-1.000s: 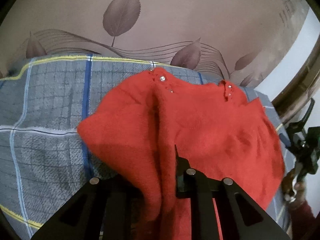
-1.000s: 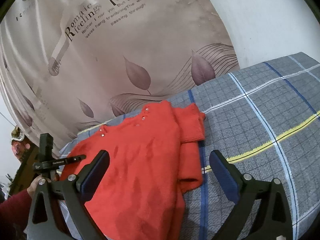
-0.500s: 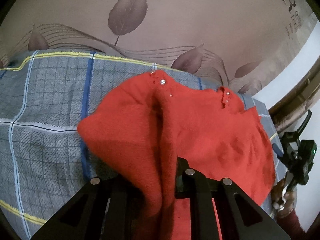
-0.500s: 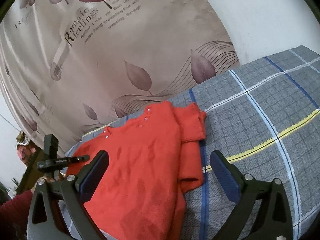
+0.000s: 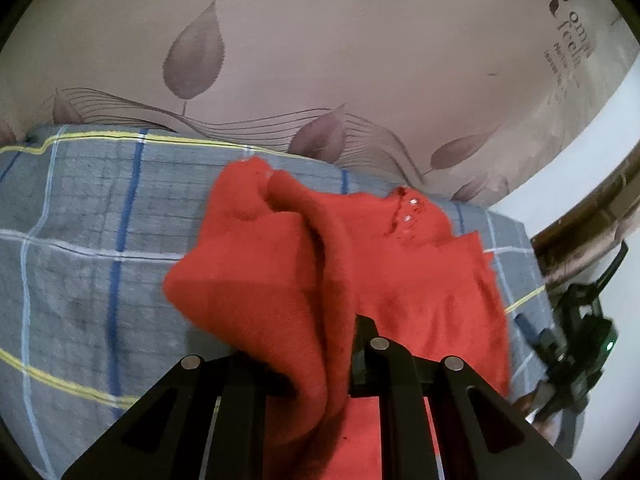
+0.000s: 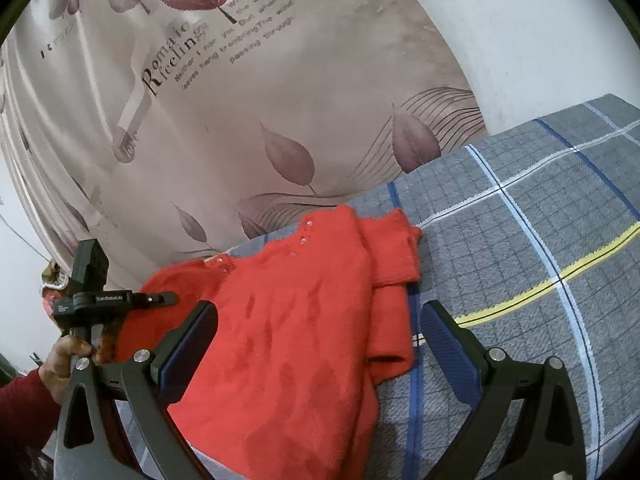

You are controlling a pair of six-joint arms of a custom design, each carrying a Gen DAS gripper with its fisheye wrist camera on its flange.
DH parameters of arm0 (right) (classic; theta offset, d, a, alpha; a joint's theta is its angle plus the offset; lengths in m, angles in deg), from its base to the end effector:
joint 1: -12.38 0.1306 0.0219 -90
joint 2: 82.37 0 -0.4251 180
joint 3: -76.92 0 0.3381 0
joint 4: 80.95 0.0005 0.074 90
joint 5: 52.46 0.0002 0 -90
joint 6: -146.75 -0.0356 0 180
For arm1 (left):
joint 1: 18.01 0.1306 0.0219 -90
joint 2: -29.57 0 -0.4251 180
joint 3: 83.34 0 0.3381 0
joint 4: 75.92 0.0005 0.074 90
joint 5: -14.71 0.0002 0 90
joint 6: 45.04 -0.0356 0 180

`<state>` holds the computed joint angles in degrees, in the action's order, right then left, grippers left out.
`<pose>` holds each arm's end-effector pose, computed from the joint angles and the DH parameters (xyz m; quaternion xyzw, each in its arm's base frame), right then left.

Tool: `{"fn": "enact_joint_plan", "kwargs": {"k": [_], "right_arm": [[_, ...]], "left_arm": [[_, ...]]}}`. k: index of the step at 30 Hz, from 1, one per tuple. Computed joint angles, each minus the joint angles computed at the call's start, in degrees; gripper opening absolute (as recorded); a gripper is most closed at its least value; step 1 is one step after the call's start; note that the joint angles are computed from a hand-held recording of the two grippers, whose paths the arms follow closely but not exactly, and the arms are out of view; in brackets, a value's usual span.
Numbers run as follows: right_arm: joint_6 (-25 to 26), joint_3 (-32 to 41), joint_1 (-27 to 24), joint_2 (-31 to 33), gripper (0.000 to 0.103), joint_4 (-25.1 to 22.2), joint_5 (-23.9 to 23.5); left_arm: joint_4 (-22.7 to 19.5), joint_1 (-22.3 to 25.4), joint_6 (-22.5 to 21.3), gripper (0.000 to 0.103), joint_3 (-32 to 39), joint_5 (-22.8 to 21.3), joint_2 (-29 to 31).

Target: Fold small clothes

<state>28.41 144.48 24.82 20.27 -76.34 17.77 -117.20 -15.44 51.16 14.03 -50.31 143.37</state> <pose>0.4703 0.1156 0.2964 0.0339 0.8588 0.3101 0.4065 0.5745 0.0102 0.3340 -0.0117 0.9397 -0.2162 0.2648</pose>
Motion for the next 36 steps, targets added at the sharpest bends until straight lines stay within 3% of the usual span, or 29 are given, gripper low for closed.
{"fn": "enact_joint_plan", "kwargs": {"k": [8,11,20,25,36], "right_arm": [[-5.3,-2.55,-2.06,-0.13,0.102,5.88,-3.46],[-6.46,-2.78,-2.51,0.0,0.102,6.71,-4.33],[-8.2,-3.44,-3.16,0.39,0.102,8.91,-6.48],[-11.56,-3.87,-4.08,1.33,0.103,10.89,-8.82],[-14.27,-4.02,-4.73,2.0,0.103,11.98,-11.14]], "left_arm": [[1.73,-4.73,11.65,0.015,0.69,1.09,0.03],[2.52,-6.67,14.17,0.015,1.0,0.89,0.45],[8.41,-11.13,24.97,0.015,0.32,-1.38,1.11],[11.02,-13.64,28.33,0.015,-0.13,-1.88,0.73],[11.69,-17.94,33.01,0.015,2.69,-2.25,4.18]]}}
